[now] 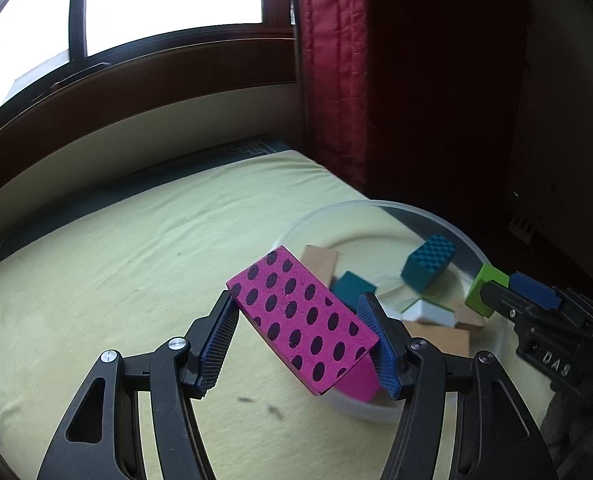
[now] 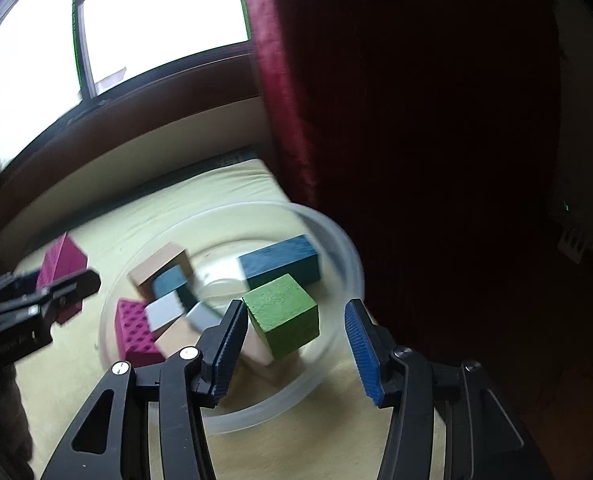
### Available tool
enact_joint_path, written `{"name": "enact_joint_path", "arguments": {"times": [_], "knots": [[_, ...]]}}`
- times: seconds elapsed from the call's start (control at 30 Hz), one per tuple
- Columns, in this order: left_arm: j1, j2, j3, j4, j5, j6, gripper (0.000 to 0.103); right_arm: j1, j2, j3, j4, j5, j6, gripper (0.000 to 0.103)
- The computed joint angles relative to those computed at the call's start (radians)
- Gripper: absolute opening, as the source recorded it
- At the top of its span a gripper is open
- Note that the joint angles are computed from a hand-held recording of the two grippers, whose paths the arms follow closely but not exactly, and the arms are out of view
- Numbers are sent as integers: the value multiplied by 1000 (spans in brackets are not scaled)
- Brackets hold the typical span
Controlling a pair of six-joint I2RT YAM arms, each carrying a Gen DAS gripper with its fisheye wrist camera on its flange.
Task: Organize rigid objects
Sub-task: 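Lower the green cube into the bowl and open the right gripper, then lower the pink dotted block into the bowl and open the left gripper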
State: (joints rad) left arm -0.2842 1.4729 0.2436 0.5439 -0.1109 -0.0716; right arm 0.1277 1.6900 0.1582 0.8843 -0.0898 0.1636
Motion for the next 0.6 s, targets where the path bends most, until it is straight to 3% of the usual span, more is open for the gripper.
{"name": "enact_joint_path", "arguments": {"times": [0.13, 0.6], "knots": [[-35, 45, 39, -6, 0, -9, 62, -96, -9, 0, -10, -100, 1, 54], [-112, 175, 155, -7, 8, -16, 62, -112, 10, -3, 9, -123, 4, 54]]}}
